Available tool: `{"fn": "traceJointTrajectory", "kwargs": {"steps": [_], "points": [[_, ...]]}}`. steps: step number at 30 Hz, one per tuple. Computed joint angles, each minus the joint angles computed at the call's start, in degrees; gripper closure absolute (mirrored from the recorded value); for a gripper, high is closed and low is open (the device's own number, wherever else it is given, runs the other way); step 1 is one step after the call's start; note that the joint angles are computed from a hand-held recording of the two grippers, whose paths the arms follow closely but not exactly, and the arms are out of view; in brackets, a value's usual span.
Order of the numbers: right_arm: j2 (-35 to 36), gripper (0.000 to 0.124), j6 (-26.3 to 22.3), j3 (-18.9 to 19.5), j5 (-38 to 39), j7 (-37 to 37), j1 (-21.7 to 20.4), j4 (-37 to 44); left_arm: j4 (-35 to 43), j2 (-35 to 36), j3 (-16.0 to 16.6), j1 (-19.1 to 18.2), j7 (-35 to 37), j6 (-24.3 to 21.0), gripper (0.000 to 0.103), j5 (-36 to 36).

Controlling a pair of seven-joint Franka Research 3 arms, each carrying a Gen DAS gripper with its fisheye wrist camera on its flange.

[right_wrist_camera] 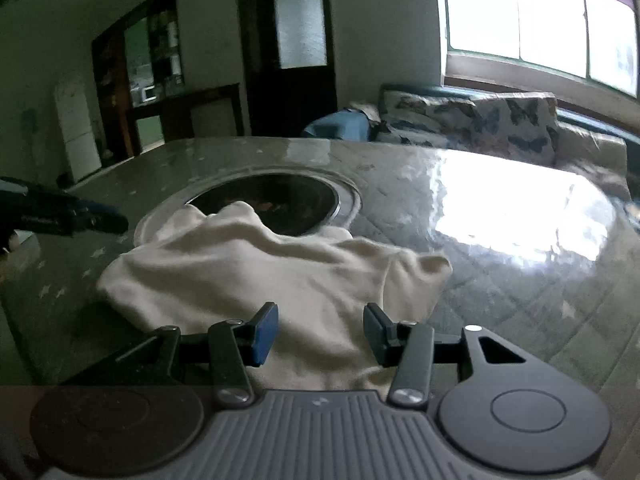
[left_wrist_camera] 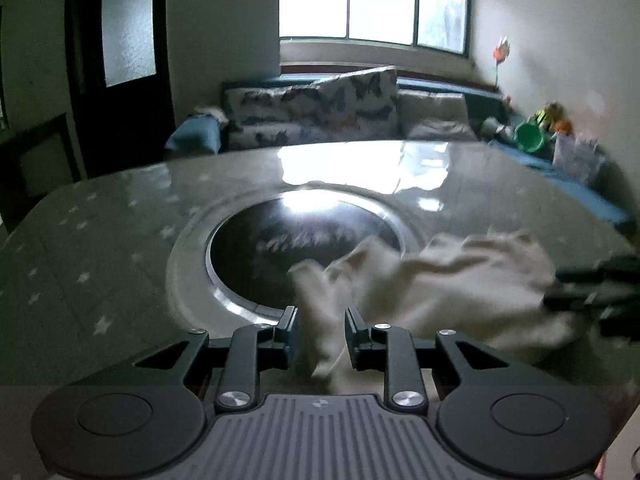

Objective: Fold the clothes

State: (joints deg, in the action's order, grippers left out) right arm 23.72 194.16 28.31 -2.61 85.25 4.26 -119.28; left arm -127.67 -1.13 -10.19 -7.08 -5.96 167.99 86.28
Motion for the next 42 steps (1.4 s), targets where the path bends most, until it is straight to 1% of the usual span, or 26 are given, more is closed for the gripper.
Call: {"fn": "traceJointTrajectory", "kwargs": {"steps": [2, 4, 7, 9, 11, 12, 13, 14, 15, 16, 17, 18, 19, 22, 24, 27, 28, 30, 31, 33, 34, 36, 37, 40, 41, 42], "points": [[-0.3, 0.076, 0.9, -1.9, 1.3, 0.2, 2.0, -1.0, 2.5, 2.1, -0.1, -0.2, -2.2, 0.7, 0.075, 3.2], [-1.1, 0.077, 2.0, -3.2, 1.8, 0.6, 3.2, -2.6, 5.1, 5.0, -0.1, -0.9, -1.5, 0.6, 0.075, 4.4], [-2.4, 0.078, 2.3, -4.4, 1.5, 1.6, 3.9, -4.7, 7.7, 9.2, 0.4, -1.9, 4.5, 0.2, 0.075, -0.4], [-2.9, 0.081, 2.8, -6.8, 2.0, 1.2, 6.0, -5.9, 7.9, 10.7, 1.1, -2.6, 8.2, -0.9, 0.075, -4.2], [-3.2, 0.081, 4.9, -7.1, 1.1, 1.5, 6.0, -7.7, 7.6, 11.1, 2.0, -3.1, 9.4, -0.6, 0.075, -5.5], [-3.6, 0.081, 4.5, -6.8, 0.2, 2.1, 5.6, -7.9, 7.2, 11.1, 2.5, -3.2, 9.2, 0.0, 0.075, -5.5], [-3.9, 0.081, 3.2, -6.0, -1.1, 2.8, 4.6, -7.7, 6.9, 10.9, 2.9, -3.2, 9.7, 0.6, 0.075, -6.0], [-4.0, 0.081, 1.8, -3.9, -3.0, 4.0, 2.1, -7.3, 6.5, 10.5, 2.9, -3.0, 11.7, 1.1, 0.075, -7.9], [-3.8, 0.081, 0.6, -0.7, -4.9, 5.2, -1.4, -6.8, 6.3, 10.1, 3.1, -2.9, 12.7, 1.6, 0.075, -8.7], [-3.3, 0.081, -0.4, 3.5, -6.9, 6.4, -5.9, -6.1, 6.6, 9.8, 3.4, -3.0, 12.3, 1.9, 0.075, -8.2], [-2.6, 0.081, -0.9, 6.2, -7.9, 7.1, -8.8, -5.0, 6.8, 9.5, 3.6, -3.1, 11.8, 2.2, 0.074, -7.7], [-2.0, 0.081, -1.1, 7.1, -7.8, 7.0, -9.6, -3.8, 7.2, 9.3, 3.8, -3.1, 11.1, 2.3, 0.074, -6.8], [-1.5, 0.081, -1.2, 6.8, -7.3, 6.6, -9.4, -2.6, 8.2, 9.6, 4.0, -3.2, 9.6, 2.2, 0.074, -5.3], [1.7, 0.081, -2.6, 3.3, -4.5, 4.6, -5.1, 3.5, 11.4, 12.1, 4.2, -3.0, 8.1, 2.9, 0.074, -5.1], [4.0, 0.081, -3.9, 0.1, -2.3, 2.9, -1.4, 7.9, 13.3, 14.2, 4.4, -3.3, 9.5, 1.9, 0.074, -7.2], [7.1, 0.081, -6.3, -7.7, 0.5, 0.5, 6.5, 13.5, 14.8, 16.2, 5.3, -4.7, 10.6, -2.1, 0.074, -8.6], [8.2, 0.082, -7.2, -10.1, 1.2, -0.1, 8.9, 15.5, 14.6, 16.3, 5.6, -4.8, 10.4, -2.4, 0.073, -9.0], [9.5, 0.085, -8.7, -17.7, 3.3, 0.6, 15.5, 17.9, 14.2, 16.6, 6.3, -5.0, 9.5, -3.2, 0.073, -9.2], [9.9, 0.086, -7.9, -19.6, 4.7, 0.6, 17.1, 17.7, 13.8, 16.3, 6.8, -5.3, 7.8, -3.8, 0.072, -7.8], [9.5, 0.086, -7.3, -18.8, 6.5, -0.2, 16.2, 16.7, 13.1, 16.0, 7.3, -4.9, 5.3, -3.7, 0.066, -6.2], [9.2, 0.086, -7.4, -18.8, 7.4, -0.7, 16.3, 16.6, 12.8, 15.9, 7.3, -4.4, 4.2, -2.4, 0.065, -5.8], [8.4, 0.086, -7.7, -19.4, 9.0, -1.6, 17.2, 16.4, 12.7, 15.5, 7.0, -4.0, 3.6, -1.7, 0.065, -5.5], [8.3, 0.086, -7.7, -18.3, 9.4, -2.6, 16.5, 16.5, 12.7, 15.3, 7.0, -3.8, 3.3, -1.4, 0.066, -5.3], [9.8, 0.086, -8.9, -11.4, 9.5, -7.5, 12.1, 19.3, 12.8, 14.3, 6.5, -4.6, 0.0, -2.7, 0.067, -1.4], [10.7, 0.086, -9.5, -10.1, 9.4, -9.1, 11.6, 20.6, 12.8, 13.9, 6.2, -4.9, -1.2, -3.4, 0.067, 0.3], [11.7, 0.086, -10.4, -9.7, 9.4, -10.4, 11.9, 22.2, 12.7, 13.6, 5.7, -5.1, -2.2, -3.9, 0.067, 1.9]]}}
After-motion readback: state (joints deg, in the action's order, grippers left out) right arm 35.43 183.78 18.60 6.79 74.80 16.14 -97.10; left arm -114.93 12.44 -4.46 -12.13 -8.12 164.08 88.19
